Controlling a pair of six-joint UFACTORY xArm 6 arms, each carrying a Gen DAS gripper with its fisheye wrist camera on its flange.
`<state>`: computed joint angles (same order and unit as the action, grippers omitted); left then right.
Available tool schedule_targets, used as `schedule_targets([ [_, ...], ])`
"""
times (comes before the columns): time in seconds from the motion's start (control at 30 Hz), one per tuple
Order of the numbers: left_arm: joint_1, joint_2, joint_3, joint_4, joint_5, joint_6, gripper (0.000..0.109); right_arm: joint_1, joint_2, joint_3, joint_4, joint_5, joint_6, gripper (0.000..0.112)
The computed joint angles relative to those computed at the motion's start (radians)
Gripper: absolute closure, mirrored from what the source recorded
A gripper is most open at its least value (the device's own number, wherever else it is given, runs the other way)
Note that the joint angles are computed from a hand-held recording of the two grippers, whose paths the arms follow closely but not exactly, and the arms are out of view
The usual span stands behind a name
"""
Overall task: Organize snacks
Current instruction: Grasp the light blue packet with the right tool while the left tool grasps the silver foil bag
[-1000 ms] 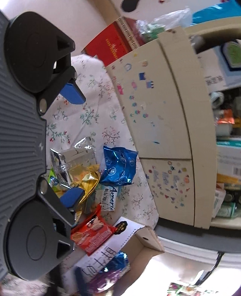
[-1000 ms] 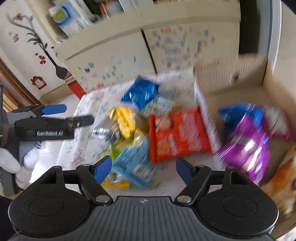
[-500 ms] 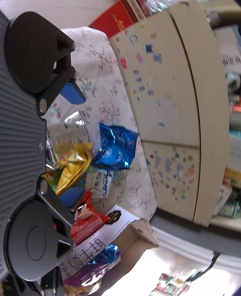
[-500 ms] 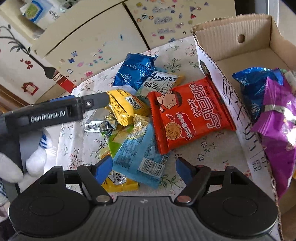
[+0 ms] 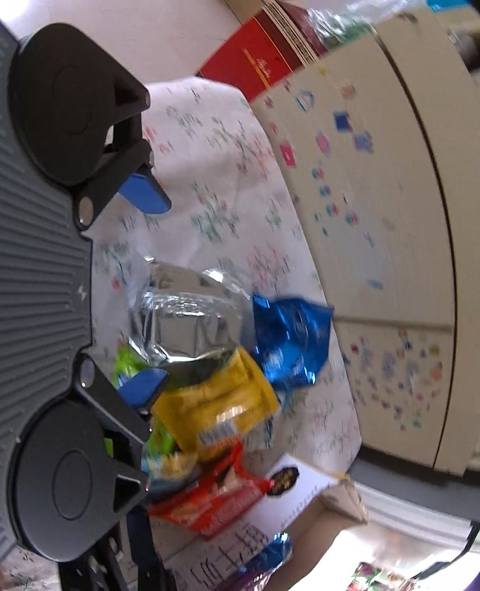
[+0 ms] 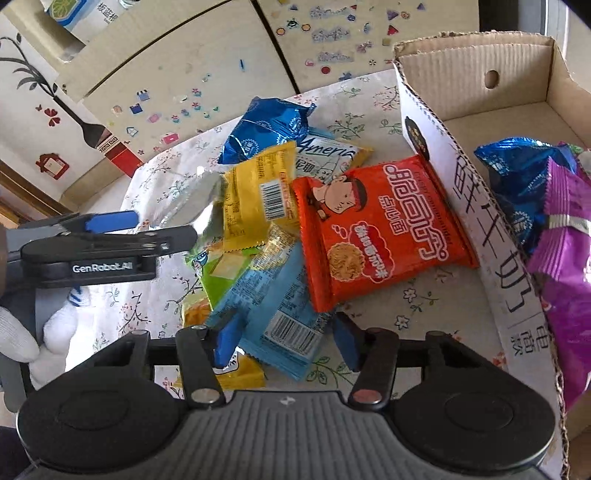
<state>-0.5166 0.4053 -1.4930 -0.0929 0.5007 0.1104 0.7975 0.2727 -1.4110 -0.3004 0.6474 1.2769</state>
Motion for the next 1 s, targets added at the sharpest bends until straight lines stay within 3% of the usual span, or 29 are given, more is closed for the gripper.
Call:
schedule_targets([
  [0.2,0.005,-0.007,0.006,-0.108,-0.039,0.064,0.017,-0.001,0.005,0.0,0.014,-0.02,0.01,0.049],
  [0.5,-0.021,0.081,-0.1,-0.014,-0.039,0.038,0.019,-0.013,0.014,0.018,0.011,-0.091,0.136,0.042],
  [0.6,-0.018,0.097,-0.107,0.01,-0.038,0.044,0.027,-0.016,0.015,0.023,-0.001,-0.108,0.172,0.038],
  [0.73,-0.009,0.105,-0.114,-0.02,-0.001,0.086,0.047,-0.023,0.009,0.048,-0.036,-0.15,0.282,0.037],
  [0.87,-0.007,0.087,-0.08,-0.005,-0.015,0.115,0.048,-0.022,0.016,0.041,-0.08,-0.143,0.341,0.039],
  [1.0,-0.001,0.065,-0.053,-0.014,-0.02,0.135,0.05,-0.006,0.039,-0.009,-0.092,-0.075,0.288,0.043],
])
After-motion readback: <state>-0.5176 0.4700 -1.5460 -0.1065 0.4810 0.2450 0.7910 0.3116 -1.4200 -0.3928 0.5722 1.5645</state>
